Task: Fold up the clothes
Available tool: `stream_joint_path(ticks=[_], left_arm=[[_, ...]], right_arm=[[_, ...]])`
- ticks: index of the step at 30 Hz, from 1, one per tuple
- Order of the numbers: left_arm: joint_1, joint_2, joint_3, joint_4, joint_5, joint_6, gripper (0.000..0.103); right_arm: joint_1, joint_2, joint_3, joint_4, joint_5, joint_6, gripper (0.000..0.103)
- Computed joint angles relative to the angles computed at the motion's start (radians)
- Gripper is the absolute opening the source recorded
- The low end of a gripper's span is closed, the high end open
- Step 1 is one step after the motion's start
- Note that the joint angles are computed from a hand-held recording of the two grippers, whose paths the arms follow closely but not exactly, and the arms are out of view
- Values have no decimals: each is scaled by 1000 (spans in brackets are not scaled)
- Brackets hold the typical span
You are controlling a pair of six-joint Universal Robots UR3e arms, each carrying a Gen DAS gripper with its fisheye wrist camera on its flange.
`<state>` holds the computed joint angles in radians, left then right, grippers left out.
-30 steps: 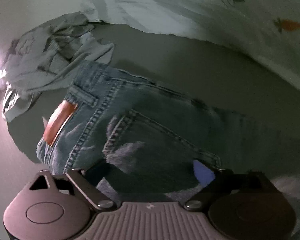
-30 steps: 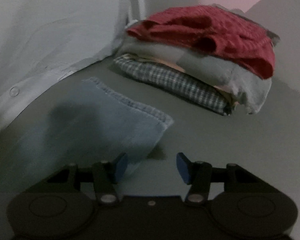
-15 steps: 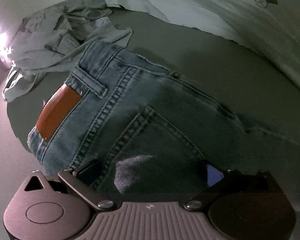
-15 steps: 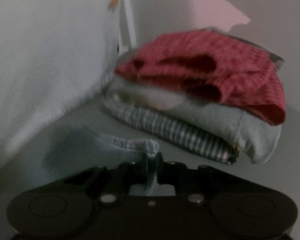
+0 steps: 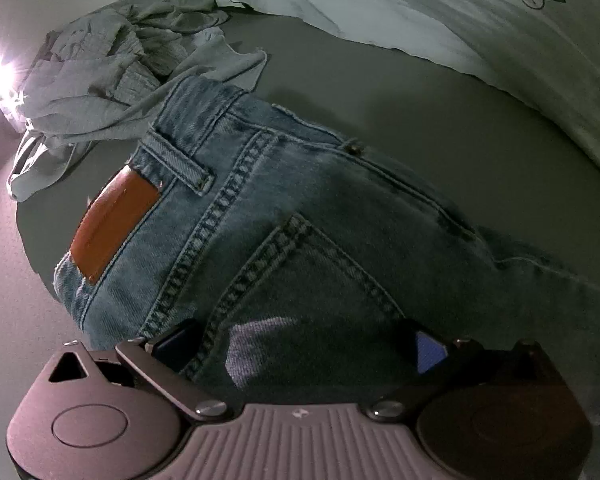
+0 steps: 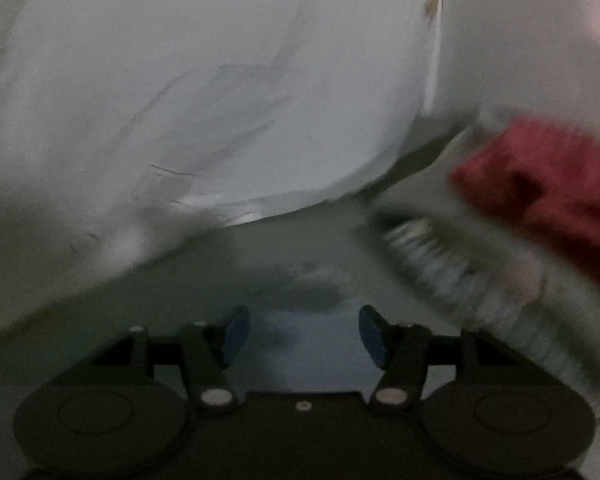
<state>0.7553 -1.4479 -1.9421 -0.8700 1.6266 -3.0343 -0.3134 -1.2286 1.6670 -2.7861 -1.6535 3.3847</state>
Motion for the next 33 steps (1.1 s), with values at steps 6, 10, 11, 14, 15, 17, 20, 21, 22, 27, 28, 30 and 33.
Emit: stream_joint_path(ticks=[6, 10, 11, 14, 15, 17, 20, 21, 22, 27, 28, 30, 33], left_arm=[[-16, -13, 13, -4, 17, -21, 103], [-11, -16, 20, -13, 12, -16, 103], [-12, -17, 21, -12, 13, -18, 103], [-7, -12, 19, -15, 5, -2, 103], [0, -9, 15, -15, -3, 2, 103], [11, -2, 7, -13, -16, 11, 103], [16, 8, -9, 3, -22, 14, 103], [17, 12, -16, 9, -24, 14, 103], [17, 14, -22, 15, -24, 13, 103], [35, 49, -14, -29, -42, 54, 103], [49, 72, -21, -39, -56, 73, 103], [94, 137, -50, -70, -95, 119, 103], [169, 233, -87, -130, -145, 181, 103]], right_arm=[[97, 178, -226, 179, -133, 108, 65], [92, 151, -141, 66, -84, 77, 18], [108, 151, -152, 68, -119, 69, 4], [127, 139, -175, 52, -164, 32, 1], [129, 133, -181, 46, -167, 27, 1], [134, 131, -203, 39, -168, 16, 1], [134, 157, -271, 61, -148, 19, 1], [132, 182, -310, 89, -137, 16, 1], [130, 213, -359, 129, -126, 9, 2], [154, 204, -371, 188, -115, -44, 39], [159, 138, -281, 122, -86, -54, 54], [178, -11, -92, 44, -15, -72, 63], [254, -269, 168, 72, 67, -109, 63]])
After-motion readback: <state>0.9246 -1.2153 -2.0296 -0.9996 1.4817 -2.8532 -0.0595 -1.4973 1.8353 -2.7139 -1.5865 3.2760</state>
